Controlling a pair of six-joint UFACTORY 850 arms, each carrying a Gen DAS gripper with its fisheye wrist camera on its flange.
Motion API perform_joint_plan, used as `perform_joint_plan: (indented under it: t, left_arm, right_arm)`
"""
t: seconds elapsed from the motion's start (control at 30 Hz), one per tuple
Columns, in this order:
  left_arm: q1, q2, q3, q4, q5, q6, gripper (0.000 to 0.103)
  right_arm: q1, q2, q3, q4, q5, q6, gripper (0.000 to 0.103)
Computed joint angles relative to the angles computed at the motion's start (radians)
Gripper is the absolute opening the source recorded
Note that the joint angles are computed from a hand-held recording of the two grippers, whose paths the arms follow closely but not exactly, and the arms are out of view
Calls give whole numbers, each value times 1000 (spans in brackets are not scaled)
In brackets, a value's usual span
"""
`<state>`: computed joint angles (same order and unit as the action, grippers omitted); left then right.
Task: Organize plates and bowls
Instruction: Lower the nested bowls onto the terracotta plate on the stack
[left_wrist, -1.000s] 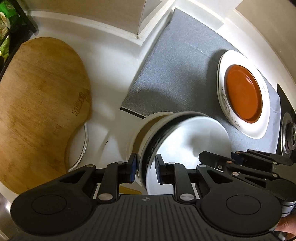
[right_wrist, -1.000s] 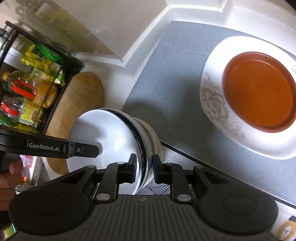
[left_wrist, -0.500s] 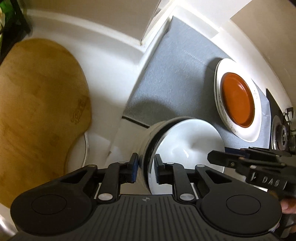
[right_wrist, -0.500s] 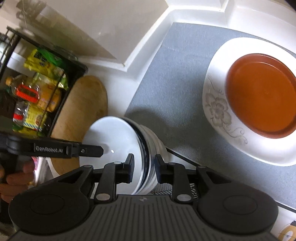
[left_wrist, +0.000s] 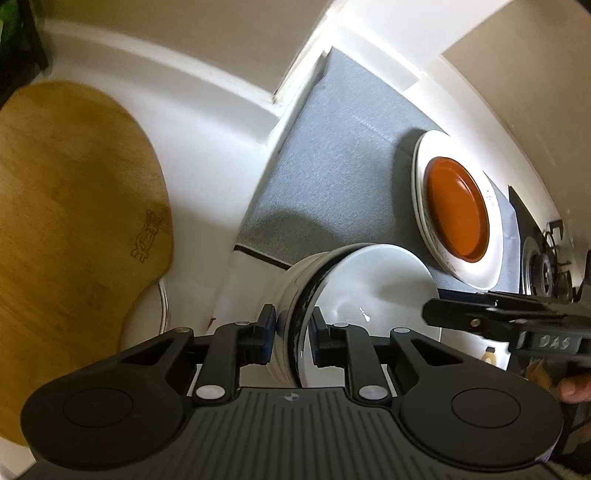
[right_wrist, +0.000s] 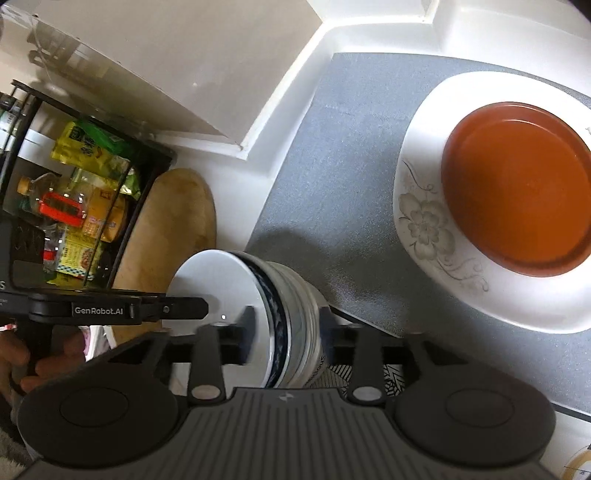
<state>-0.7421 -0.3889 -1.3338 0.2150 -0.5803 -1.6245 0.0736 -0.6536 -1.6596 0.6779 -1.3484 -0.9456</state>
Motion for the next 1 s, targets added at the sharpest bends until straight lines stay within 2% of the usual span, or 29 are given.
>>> perform_joint_plan:
  t: [0.1, 0.13, 0.17, 0.2, 0.23, 0.27, 0.3, 0.37, 0.43, 0.5, 0.57, 0.63, 0.73, 0.87, 1.0]
  left_arm:
    - [-11, 26, 33, 56, 33, -84, 25]
    - [-13, 33, 43, 71, 45, -108, 34]
    - [-15, 35, 49, 79, 48, -123, 50]
    - [-16, 35, 52, 80, 45, -137, 57]
    - [-17, 33, 54, 78, 41, -152, 61]
    - [-17, 29, 55, 68, 40, -155, 61]
    - [-17, 24, 56, 56, 48, -146, 61]
    - [-12, 9, 61, 11, 88, -94, 59]
    - [1, -14, 65, -124, 134, 18, 58]
    - [12, -23, 89, -262, 213, 132, 61]
    - [16, -24, 107, -317, 255, 172, 67]
    - [21, -16, 127, -364, 282, 209, 67]
    - [23, 4, 160, -403, 316, 233, 62]
    - [10, 19, 146, -298, 260, 167, 42]
    - [-2, 14, 120, -212, 214, 110, 38]
  right_arm:
    - [-11, -18, -4, 8, -16, 40, 48]
    - [-13, -26, -4, 12, -22, 51, 50]
    - [-15, -33, -2, 19, -32, 61, 55]
    - [-16, -42, -2, 22, -47, 76, 59]
    - [-16, -53, -2, 25, -68, 84, 69]
    - [-16, -60, 4, 31, -84, 71, 78]
    - [-13, -59, 15, 29, -80, 59, 80]
    - [-10, -60, 33, 30, -78, 54, 81]
    - [-13, -72, 41, 56, -103, 62, 81]
    - [-15, -79, 48, 69, -114, 75, 81]
    - [-19, -88, 51, 70, -120, 98, 81]
    - [-25, -96, 53, 77, -127, 117, 81]
    - [-29, -95, 61, 91, -125, 123, 75]
    - [-28, -49, 92, 72, -59, 65, 55]
    - [-39, -44, 83, 72, -72, 12, 49]
